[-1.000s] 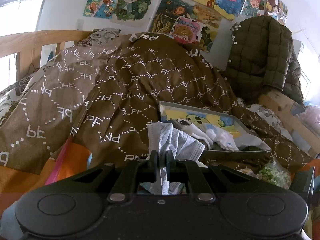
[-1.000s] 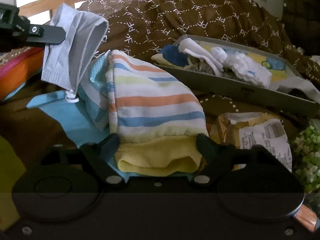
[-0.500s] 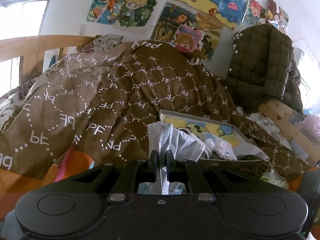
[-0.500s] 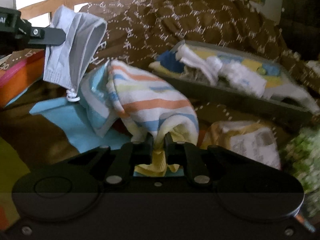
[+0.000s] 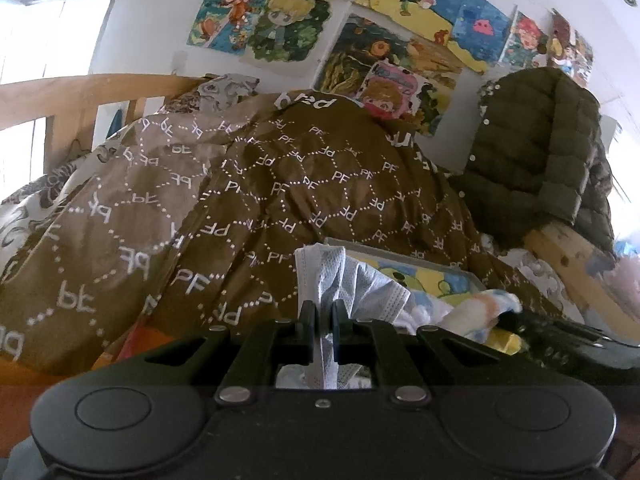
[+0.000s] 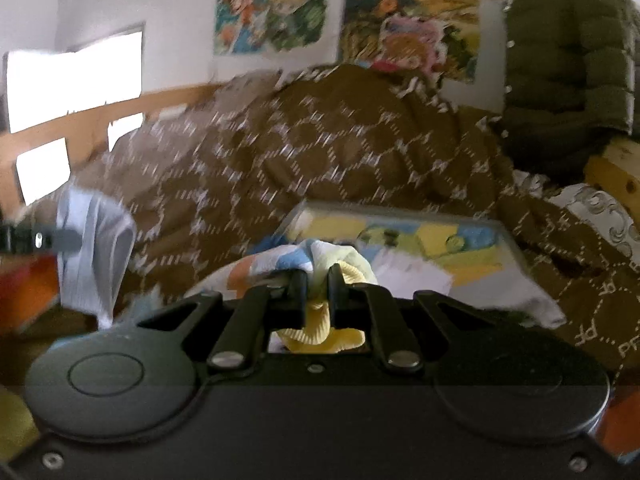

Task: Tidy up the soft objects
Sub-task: 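Carry the grey cloth with the left gripper over the grey tray while the right carries the striped towel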

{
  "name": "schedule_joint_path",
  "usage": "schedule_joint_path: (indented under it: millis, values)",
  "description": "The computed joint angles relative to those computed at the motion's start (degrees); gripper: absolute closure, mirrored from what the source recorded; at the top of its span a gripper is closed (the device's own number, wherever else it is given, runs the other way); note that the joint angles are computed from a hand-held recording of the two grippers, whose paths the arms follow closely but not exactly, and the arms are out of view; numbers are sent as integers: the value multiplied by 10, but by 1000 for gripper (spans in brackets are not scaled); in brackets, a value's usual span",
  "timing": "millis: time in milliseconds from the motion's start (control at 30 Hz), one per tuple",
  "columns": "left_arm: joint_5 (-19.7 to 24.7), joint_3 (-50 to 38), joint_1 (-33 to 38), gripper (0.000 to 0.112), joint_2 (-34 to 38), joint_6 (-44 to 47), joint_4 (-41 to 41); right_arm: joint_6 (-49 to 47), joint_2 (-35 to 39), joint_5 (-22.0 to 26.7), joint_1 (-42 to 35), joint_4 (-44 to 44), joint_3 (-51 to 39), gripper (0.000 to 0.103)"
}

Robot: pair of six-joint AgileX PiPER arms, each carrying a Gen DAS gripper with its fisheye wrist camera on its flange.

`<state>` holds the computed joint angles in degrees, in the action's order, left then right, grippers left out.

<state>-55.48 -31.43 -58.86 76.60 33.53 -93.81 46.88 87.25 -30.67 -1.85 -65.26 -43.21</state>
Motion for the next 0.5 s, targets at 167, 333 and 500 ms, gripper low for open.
schedule_joint_path:
  millis: [167, 333, 500]
  values:
    - [64, -87, 96, 104, 46, 52, 35, 91, 40, -25, -33, -30, -83, 99]
    - [102, -216, 154, 104, 146, 145, 50, 133, 116, -48, -55, 11, -167, 98]
    - [137, -362, 192, 104, 267, 187, 35, 193, 200, -48, -87, 4, -248, 98]
